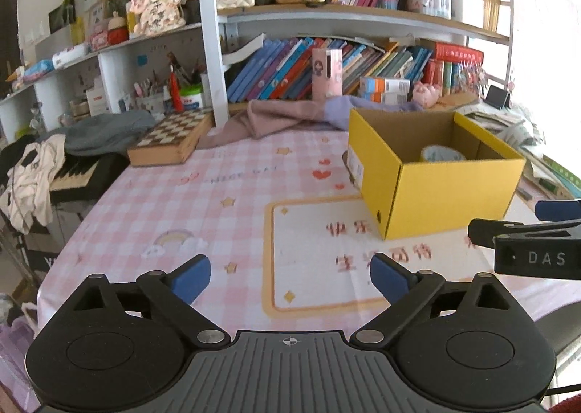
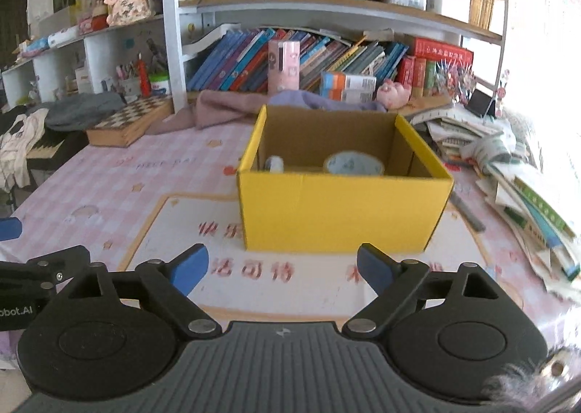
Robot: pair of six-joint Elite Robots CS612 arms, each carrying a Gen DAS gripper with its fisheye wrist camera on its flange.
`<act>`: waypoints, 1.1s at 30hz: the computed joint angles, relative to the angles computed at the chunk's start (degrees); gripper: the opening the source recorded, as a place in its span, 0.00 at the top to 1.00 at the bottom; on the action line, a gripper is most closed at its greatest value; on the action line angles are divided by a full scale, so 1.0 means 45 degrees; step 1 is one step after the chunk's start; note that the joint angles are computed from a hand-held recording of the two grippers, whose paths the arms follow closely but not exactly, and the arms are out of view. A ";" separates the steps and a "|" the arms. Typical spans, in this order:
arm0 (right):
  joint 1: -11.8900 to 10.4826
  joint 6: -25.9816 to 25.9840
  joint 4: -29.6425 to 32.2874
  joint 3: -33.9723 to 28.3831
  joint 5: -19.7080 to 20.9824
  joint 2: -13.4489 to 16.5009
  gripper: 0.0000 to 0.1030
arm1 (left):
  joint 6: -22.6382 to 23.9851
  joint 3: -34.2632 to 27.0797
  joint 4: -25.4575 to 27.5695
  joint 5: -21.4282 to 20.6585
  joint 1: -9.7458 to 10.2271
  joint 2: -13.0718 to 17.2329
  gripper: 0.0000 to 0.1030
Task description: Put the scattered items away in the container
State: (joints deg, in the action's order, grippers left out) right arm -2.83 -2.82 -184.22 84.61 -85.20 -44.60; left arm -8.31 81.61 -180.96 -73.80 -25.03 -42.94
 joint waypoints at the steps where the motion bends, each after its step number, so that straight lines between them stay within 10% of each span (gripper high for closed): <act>1: 0.0027 0.0074 0.0010 0.0149 -0.0052 -0.0067 0.10 | 0.0024 0.0130 0.0005 -0.0049 0.0004 -0.0060 0.06; 33: 0.0343 0.0200 0.1071 0.0827 -0.0372 -0.0555 0.00 | -0.0094 0.0800 0.0755 -0.1321 0.0251 -0.0493 0.01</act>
State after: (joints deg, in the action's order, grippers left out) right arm -1.29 -1.92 -179.40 88.33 -86.88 -47.10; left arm -8.73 85.21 -177.57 -79.74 -23.91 -45.16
